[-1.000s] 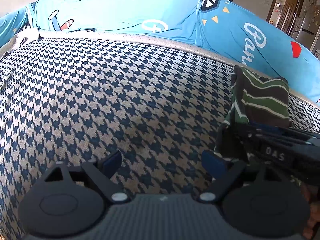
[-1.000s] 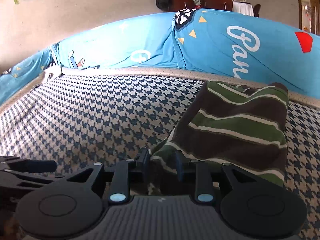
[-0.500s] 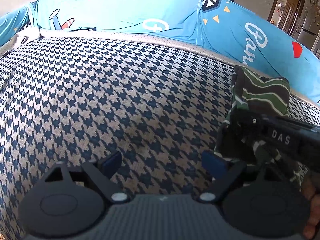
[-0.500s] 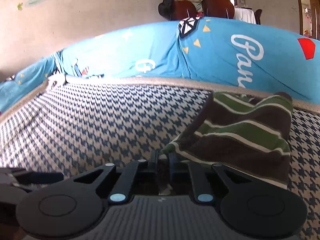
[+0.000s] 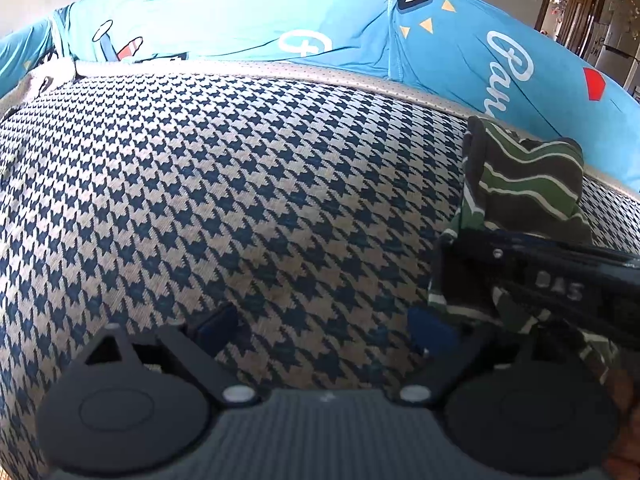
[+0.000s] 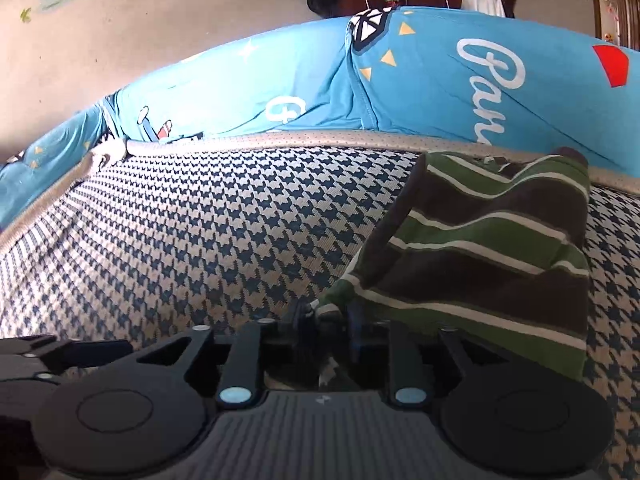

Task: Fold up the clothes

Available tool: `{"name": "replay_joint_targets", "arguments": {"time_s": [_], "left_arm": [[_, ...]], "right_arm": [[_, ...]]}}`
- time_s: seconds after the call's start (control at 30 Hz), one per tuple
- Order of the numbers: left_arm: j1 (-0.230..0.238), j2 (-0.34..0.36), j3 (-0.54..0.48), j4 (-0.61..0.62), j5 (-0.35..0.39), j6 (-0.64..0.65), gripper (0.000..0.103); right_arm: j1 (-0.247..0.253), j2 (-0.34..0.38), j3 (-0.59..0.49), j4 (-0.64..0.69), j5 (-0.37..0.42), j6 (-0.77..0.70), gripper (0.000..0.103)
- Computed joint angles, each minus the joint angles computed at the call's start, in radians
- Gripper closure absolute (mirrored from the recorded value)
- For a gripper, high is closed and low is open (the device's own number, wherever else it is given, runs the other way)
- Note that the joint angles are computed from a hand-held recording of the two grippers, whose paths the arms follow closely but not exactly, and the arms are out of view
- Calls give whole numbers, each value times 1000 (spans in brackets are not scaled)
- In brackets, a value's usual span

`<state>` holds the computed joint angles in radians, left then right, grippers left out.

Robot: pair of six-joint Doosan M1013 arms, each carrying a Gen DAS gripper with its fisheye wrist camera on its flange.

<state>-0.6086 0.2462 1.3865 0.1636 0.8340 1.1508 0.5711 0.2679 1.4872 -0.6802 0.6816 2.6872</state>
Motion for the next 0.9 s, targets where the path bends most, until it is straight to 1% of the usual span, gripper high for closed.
{"name": "replay_joint_targets", "arguments": {"time_s": [0.13,0.17,0.23,0.33,0.47,0.57,0.67,0.77,0.83,0.9], "left_arm": [[-15,-16,27,32,-49,18,7],[-18,-21,36,34,-62,25,7],[-20,-31,52,13,-79,43,7],[-24,-46,77,-7,-101,67,7],[-38,-60,104,33,-111,74,7],[-37,-69,119,30,-110,79,6],[-40,-81,138,54,-118,70,5],[-45,-96,160,74,-126,70,0],[-45,-105,175,82,-136,67,0],[-45,-113,185,85,-141,66,0]], "right_arm": [[15,-29,22,-54,10,79,69],[20,-36,28,-68,16,105,69],[32,-50,44,-93,32,163,67],[53,-69,65,-95,63,219,64],[86,-88,90,-100,101,261,61],[111,-98,106,-100,134,291,58],[134,-110,125,-104,146,327,57],[157,-116,136,-101,156,337,56],[169,-116,138,-97,165,332,50],[179,-114,138,-100,179,333,50]]}}
